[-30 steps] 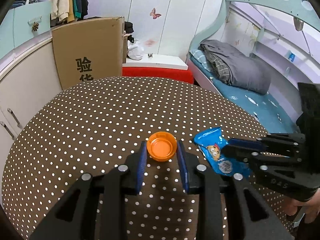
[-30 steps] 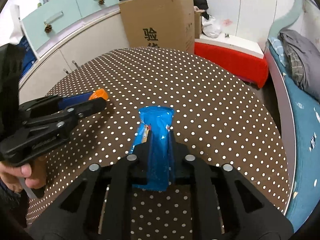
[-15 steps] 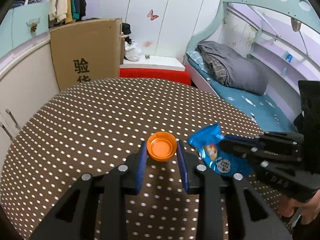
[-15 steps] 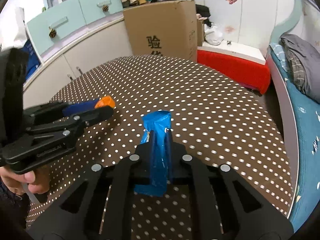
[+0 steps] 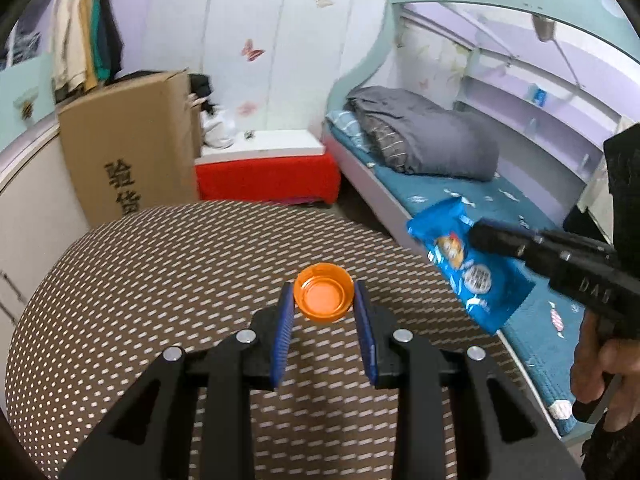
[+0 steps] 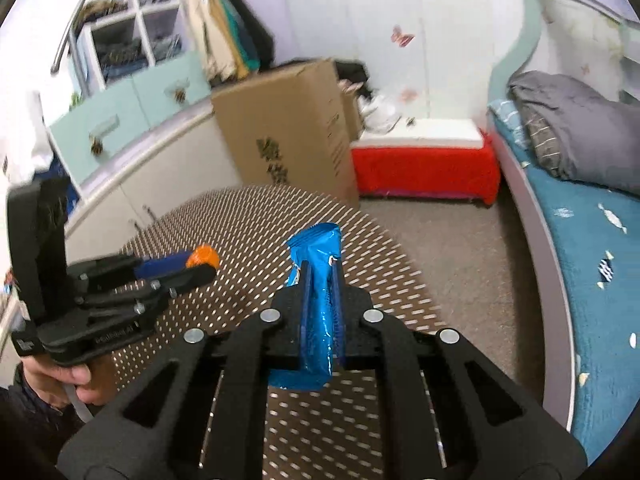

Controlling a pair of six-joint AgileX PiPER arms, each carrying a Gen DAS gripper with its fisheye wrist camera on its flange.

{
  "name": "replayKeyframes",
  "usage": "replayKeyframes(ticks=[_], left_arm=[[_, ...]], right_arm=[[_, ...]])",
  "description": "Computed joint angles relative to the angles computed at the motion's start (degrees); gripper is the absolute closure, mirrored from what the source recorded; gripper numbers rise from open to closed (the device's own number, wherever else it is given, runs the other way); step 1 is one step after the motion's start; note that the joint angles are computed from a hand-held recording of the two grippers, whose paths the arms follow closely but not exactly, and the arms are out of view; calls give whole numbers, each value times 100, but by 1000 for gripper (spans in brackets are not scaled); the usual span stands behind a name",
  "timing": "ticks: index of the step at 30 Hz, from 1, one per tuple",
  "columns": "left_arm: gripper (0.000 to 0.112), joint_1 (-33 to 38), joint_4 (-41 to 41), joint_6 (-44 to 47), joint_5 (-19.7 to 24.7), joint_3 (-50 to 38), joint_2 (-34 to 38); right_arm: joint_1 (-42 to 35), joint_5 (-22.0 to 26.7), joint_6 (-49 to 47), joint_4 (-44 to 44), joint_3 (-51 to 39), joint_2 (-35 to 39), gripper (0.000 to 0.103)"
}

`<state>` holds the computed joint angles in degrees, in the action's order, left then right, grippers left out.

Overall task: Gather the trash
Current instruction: 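Carry the cap and blue packet to the wastebasket and open both tools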

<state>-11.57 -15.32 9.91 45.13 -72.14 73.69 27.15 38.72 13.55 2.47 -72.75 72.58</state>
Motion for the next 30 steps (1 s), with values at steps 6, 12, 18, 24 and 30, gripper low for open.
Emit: replayKeyframes(ticks=[6, 12, 18, 24, 30], left_arm=[[83, -1397, 1124, -1390, 36, -739, 417], [83, -2507, 1790, -2250, 255, -1689, 1230], [83, -3065, 1932, -2509, 549, -2568, 2110], [83, -3402, 2015, -2472, 1114, -3654, 3270], [83, -3498, 1933, -2253, 1841, -4769, 4393]], right_arm=[[-1784, 271, -1380, 1385, 272, -799, 93], [-3993, 776, -2938, 2915, 607, -1009, 93], [-5180, 810, -3986, 3740, 1373, -611, 93], [-5275, 146, -4547, 4067, 2132, 481, 93], [-5388, -207, -5266, 4672, 2393, 1649, 91]])
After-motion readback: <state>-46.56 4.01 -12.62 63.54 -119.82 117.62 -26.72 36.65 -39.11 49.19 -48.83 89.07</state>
